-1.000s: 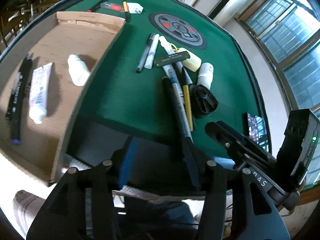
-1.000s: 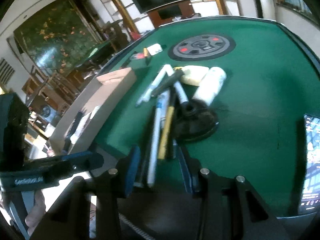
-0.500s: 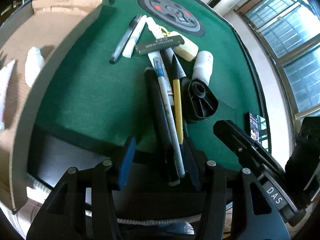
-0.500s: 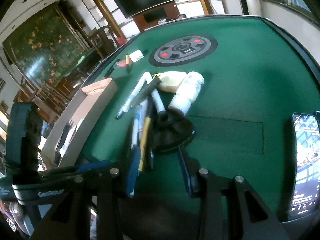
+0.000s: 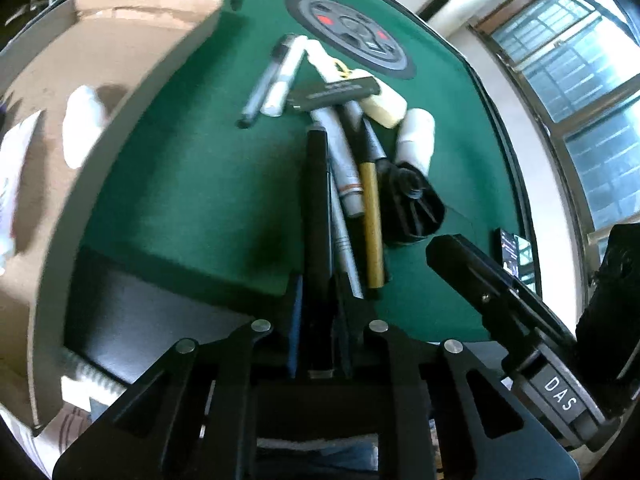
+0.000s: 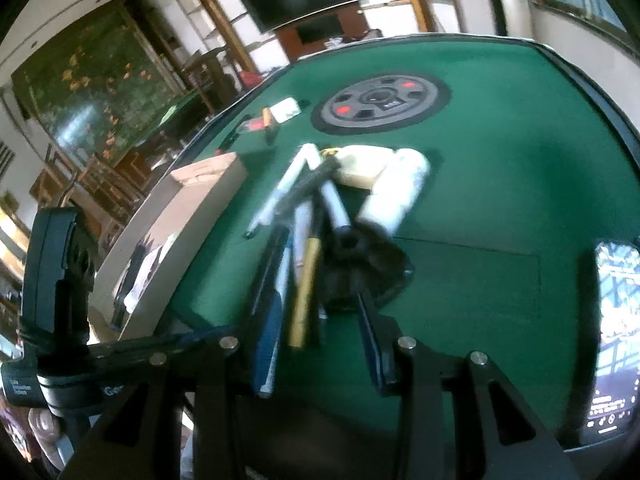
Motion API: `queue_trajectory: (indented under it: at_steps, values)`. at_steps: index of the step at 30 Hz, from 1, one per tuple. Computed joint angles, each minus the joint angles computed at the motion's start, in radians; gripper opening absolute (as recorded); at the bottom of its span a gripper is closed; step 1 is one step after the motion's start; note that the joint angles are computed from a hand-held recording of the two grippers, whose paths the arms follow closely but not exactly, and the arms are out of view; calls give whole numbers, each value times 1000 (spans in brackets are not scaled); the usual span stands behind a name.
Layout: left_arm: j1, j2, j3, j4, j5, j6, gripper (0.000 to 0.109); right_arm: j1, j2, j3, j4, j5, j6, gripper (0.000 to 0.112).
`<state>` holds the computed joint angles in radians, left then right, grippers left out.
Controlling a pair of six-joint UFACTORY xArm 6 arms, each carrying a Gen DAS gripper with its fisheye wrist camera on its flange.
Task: Organize rigid objects
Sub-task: 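Grasp a black marker with the left tool while the right tool grasps a white blue-tipped pen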
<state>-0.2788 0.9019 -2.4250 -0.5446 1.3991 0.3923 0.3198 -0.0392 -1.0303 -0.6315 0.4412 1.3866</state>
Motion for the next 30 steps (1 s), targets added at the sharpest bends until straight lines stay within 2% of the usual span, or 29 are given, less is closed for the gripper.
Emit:
queue_trajectory:
  at_steps: [2,4,9,12,14,16,19,30]
  values:
    - [17,1,-2,-2,1,-1,15,0,29,-24,41,-30,-47,39]
    - [30,-44,76,-8,-53,9,15,0,68,-52,126,-60,-136,38]
    - [44,-76,121,2,-88,19,14,15,158,-144,263,-29,-270,28]
    - [43,-84,139,4,-105,29,15,29,207,-219,251,76,-272,25]
    - [45,-67,107,5,-80,24,14,36,240,-267,264,155,-283,23]
    - [47,-54,87,0,-72,26,14,38,258,-283,282,170,-306,14]
    - [51,-60,97,-9,-82,27,14,49,266,-302,225,217,-273,6]
    - [81,-142,174,-73,-104,76,14,45,197,-217,176,57,-175,6]
